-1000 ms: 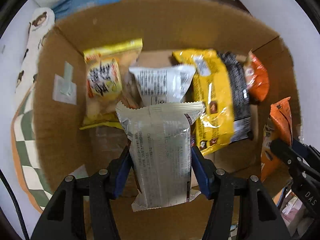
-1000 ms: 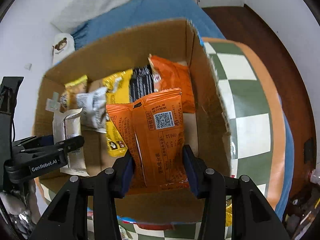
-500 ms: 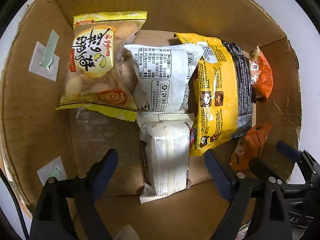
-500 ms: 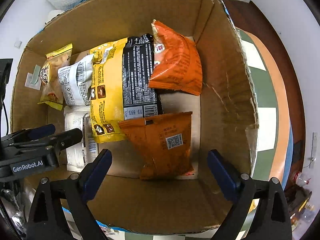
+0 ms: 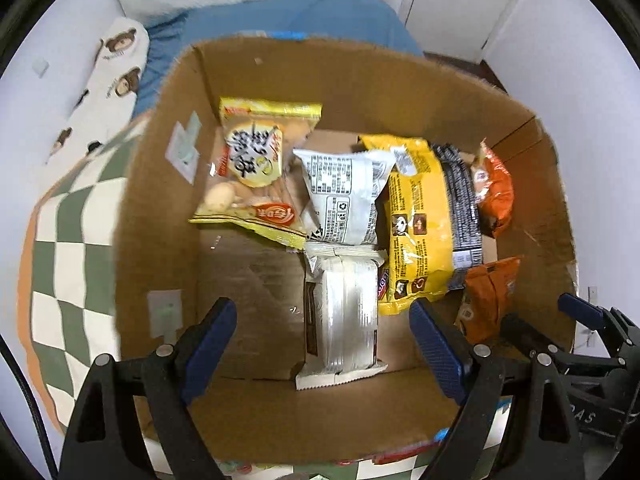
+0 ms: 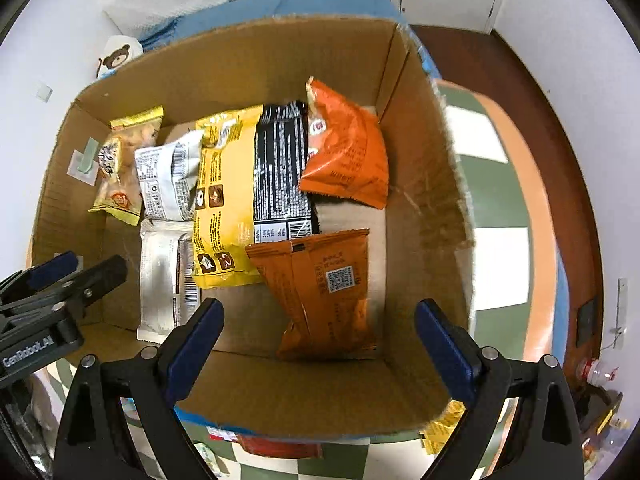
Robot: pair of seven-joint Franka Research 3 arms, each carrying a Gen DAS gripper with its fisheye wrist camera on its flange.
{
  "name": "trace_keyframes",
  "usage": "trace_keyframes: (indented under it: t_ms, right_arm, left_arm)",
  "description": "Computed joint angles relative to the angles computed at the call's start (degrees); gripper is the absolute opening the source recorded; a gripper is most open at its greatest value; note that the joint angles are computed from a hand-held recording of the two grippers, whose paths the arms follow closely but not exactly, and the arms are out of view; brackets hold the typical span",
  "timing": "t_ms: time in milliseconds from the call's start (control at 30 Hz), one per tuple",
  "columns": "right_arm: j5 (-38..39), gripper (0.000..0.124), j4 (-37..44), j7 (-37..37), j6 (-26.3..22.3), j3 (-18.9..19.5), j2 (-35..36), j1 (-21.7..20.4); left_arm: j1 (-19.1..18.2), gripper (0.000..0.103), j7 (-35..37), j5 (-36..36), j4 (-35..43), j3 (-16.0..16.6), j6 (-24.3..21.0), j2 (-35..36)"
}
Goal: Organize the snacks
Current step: 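Carry both packets into the box and release them, then grasp the red-white spicy strip packet with the left tool while the right tool grasps the brown packet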
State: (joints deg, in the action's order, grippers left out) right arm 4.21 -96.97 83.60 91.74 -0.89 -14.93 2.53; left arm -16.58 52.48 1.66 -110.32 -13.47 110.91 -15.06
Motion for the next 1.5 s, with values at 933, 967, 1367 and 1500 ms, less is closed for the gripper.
trace_keyframes:
  t_ms: [933, 967, 1367, 1500]
  right_arm:
    - [10.39, 0.098, -0.83, 2.34, -4.89, -3.92, -15.03, -2.33]
    - [11.41, 0.098, -2.56, 3.56, -6.57, -4.37, -15.77, -2.72]
    - [22.3, 0.098, -33.16, 23.89, -10.35, -5.54, -24.24, -11.53]
    - [26.01, 0.094, -38.68, 32.21, -6.16, -4.71, -25.9, -12.89]
  left_arm:
    - [-2.58, 0.088, -14.09, 12.09, -4.16, -6.34, -3.19, -16.45]
    - [-2.87, 0.088, -14.79, 11.86, -5.08, -6.56, -4.17, -17.03]
    - [-7.15, 0.088, -17.52, 6.99, -17.31, -5.33, -13.24, -17.98]
    - [-7.46, 0.088, -17.47, 6.2, -19.23, -4.43, -13.6, -18.63]
